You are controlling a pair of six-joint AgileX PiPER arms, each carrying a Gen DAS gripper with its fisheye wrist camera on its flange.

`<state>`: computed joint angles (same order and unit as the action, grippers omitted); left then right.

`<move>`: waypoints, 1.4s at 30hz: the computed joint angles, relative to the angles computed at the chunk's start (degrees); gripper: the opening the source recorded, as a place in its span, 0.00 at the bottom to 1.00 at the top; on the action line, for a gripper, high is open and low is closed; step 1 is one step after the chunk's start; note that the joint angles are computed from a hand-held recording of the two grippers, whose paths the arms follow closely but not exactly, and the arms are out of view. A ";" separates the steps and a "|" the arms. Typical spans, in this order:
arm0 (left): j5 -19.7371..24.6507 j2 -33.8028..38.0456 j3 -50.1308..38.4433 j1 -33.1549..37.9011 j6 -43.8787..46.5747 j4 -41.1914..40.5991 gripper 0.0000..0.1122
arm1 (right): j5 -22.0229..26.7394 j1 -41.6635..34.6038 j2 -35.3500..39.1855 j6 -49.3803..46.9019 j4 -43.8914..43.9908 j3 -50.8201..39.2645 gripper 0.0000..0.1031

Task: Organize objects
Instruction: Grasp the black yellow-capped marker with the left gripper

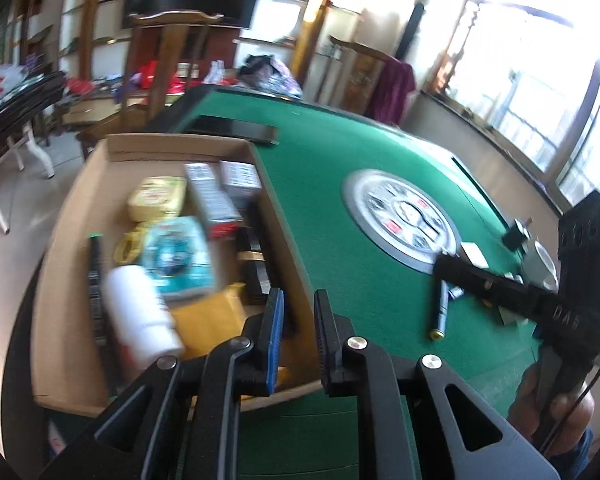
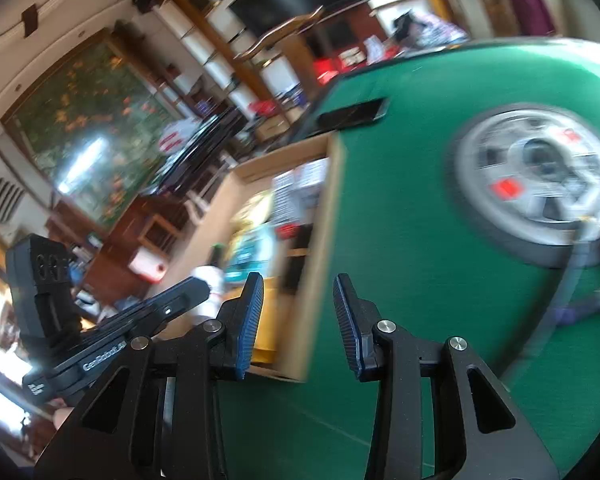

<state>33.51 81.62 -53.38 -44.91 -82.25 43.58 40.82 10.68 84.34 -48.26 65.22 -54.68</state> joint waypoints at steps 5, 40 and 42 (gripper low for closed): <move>-0.28 12.65 -13.42 -1.70 16.94 -12.68 0.13 | 6.30 -19.23 -4.87 -6.78 1.84 4.31 0.35; 10.86 36.19 -39.82 -3.94 25.28 -13.37 0.12 | 0.58 -44.43 0.99 2.67 -13.11 0.39 0.45; 10.94 36.52 -40.36 -4.03 25.48 -13.06 0.12 | -2.25 -42.22 0.94 6.63 -18.34 0.43 0.43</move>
<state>44.45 118.13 -93.74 -48.94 -56.77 30.52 38.56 -31.54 85.28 -41.63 46.87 -54.26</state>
